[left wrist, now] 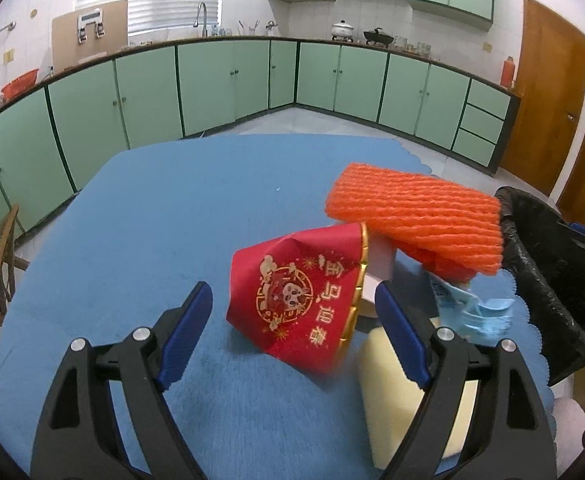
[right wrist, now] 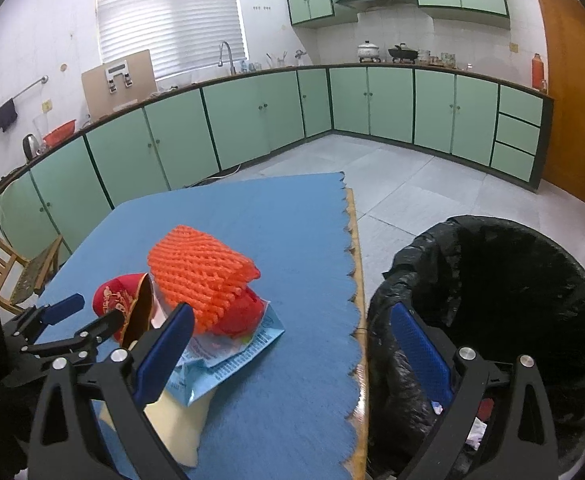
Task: Collect trash
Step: 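Grasp the orange foam net with the right tool while the left tool approaches the red-gold packet, then grasp the red-gold paper packet with the left tool while the right tool lifts the net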
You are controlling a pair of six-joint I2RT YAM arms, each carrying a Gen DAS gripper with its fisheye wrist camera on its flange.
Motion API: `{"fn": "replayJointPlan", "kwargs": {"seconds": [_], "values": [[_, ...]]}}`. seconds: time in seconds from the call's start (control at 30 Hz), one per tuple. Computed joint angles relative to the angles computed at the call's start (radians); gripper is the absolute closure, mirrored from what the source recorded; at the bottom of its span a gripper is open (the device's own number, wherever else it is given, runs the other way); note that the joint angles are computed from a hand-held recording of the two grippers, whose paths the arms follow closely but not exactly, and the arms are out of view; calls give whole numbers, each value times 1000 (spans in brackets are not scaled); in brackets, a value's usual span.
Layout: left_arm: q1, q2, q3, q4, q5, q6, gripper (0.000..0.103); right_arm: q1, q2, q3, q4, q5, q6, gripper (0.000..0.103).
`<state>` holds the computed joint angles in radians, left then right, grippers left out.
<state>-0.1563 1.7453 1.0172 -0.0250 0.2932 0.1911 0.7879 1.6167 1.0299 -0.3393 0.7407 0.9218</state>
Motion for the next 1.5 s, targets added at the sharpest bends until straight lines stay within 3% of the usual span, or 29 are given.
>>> {"fn": "replayJointPlan", "kwargs": {"seconds": [0.23, 0.33, 0.73, 0.93, 1.17, 1.37, 1.5], "values": [[7, 51, 41, -27, 18, 3, 22, -36, 45, 31, 35, -37, -40, 7], [11, 54, 47, -44, 37, -7, 27, -42, 60, 47, 37, -42, -58, 7], [22, -9, -9, 8, 13, -47, 35, -43, 84, 78, 53, -57, -92, 7], [32, -37, -15, 19, -12, -52, 35, -57, 126, 117, 85, -108, -138, 12], [52, -24, 7, 11, -18, -55, 37, -96, 190, 178, 84, -209, -154, 35], [50, -28, 10, 15, -21, -69, 37, -98, 207, 200, 80, -253, -187, 73], [49, -46, 1, 22, -20, -75, 37, -83, 188, 187, 105, -243, -226, 91]]}}
